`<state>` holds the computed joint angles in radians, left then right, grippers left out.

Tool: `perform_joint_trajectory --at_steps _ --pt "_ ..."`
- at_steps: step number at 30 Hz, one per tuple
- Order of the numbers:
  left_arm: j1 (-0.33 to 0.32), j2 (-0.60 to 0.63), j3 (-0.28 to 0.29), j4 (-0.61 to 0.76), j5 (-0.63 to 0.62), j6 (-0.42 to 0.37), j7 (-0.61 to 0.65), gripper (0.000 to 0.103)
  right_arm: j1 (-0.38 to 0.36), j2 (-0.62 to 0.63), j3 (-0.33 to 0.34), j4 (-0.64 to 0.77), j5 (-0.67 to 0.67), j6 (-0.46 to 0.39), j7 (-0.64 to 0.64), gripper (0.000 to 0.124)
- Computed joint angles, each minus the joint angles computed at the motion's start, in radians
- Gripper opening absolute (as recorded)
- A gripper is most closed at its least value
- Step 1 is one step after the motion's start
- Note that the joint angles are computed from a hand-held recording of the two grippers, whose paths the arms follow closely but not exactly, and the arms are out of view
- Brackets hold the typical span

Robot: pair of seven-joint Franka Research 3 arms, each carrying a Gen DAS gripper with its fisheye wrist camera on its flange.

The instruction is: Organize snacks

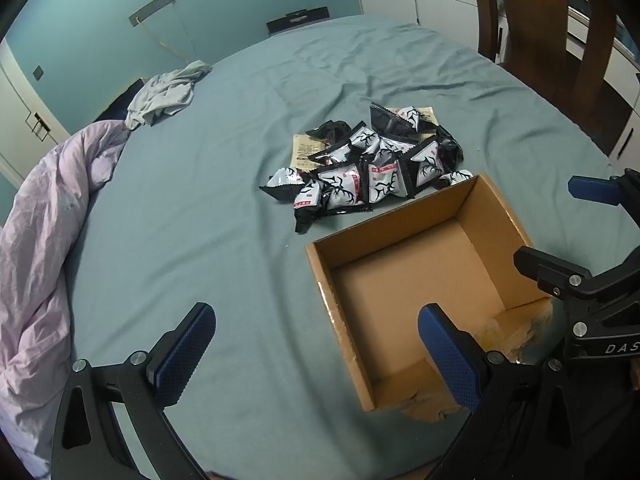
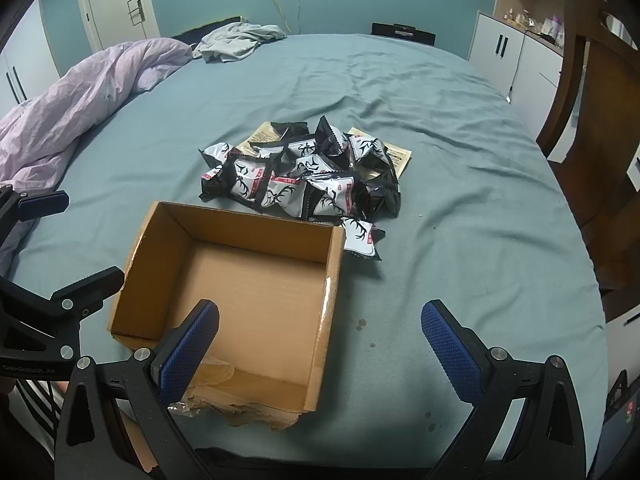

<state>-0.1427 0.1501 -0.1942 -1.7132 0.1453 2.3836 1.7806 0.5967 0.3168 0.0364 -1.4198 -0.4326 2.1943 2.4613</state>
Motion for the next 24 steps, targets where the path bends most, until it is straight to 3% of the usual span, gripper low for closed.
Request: perform_joint_trajectory --at_steps 24 --pt "-0.003 -0.009 -0.001 -0.011 0.001 0.013 -0.004 0.103 -0.008 0.002 -0.002 -0.003 0.025 0.007 0.011 0.102"
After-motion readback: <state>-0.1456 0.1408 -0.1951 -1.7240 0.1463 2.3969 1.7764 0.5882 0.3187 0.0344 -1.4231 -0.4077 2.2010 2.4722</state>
